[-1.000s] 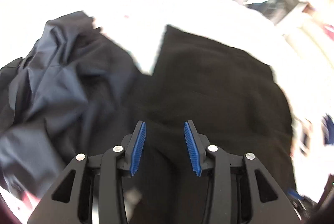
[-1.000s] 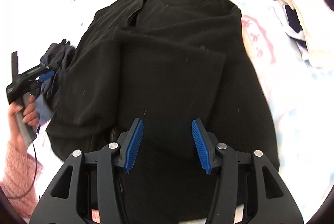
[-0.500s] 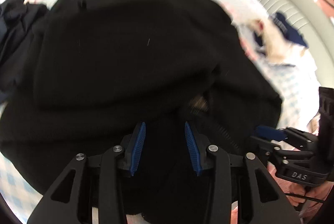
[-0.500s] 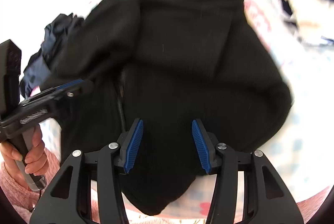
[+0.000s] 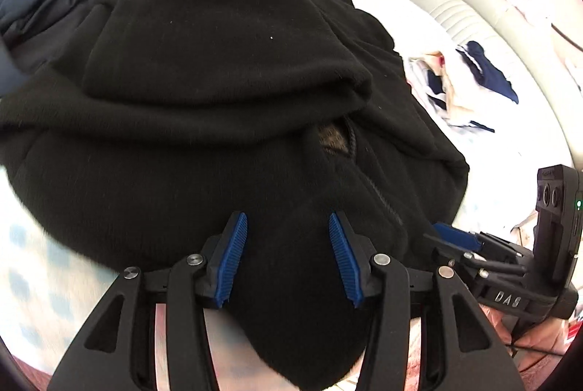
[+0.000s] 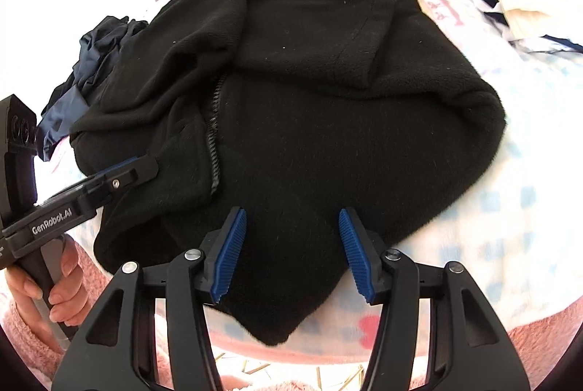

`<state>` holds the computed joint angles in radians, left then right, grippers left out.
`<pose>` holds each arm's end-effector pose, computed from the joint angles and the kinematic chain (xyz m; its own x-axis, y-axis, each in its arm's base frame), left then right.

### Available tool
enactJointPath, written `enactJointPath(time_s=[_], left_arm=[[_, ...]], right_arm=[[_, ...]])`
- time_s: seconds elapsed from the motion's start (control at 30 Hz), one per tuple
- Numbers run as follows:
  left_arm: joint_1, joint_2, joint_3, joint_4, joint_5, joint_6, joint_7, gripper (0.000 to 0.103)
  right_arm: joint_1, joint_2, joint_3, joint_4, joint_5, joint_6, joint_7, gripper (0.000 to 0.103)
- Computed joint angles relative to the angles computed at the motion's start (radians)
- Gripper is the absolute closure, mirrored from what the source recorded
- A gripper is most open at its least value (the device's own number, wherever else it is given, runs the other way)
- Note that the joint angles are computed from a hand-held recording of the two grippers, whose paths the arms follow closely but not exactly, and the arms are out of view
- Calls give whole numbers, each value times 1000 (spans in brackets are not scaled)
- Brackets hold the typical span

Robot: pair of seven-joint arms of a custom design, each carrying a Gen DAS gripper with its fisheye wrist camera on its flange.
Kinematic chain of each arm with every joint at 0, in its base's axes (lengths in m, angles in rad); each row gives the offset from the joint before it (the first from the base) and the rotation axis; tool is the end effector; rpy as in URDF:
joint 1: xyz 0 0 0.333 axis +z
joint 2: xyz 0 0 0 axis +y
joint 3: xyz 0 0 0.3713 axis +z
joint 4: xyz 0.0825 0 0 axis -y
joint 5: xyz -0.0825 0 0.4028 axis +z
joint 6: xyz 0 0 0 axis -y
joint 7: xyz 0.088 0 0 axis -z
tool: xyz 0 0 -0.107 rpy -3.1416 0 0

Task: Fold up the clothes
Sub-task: 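Grasp the folded end of the jacket with the left gripper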

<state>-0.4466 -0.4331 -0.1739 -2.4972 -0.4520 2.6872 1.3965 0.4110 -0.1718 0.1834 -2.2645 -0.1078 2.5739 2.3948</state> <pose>0.3665 -0.2550 0.5461 -0.2034 -0.8920 0.4037 -0.8859 -0.0079 -0.4638 0.4406 0.3056 0.5278 -0.0905 -0.9645 -0.2482 -0.8978 0.1868 -0.3988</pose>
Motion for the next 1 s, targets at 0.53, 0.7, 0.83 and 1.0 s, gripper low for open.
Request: enactJointPath(time_s=[0.53,0.7,0.83,1.0], left_arm=[[-59,-173,73,-116,-84,66,36,53],[0,-114,17,-85,8,-25,-12,53],[-16,-150,24,-114,23,-48,-12,51],[-80,-249,137,-208,-167,31,20,51]], right_arm=[[17,-116,-2,-130,171,147,1,44],[-3,-53,13,-63,122,28,37,44],[15,-67,9,-75,124,29,43,44],[32,-125,-23,-145,234,122,40,44]])
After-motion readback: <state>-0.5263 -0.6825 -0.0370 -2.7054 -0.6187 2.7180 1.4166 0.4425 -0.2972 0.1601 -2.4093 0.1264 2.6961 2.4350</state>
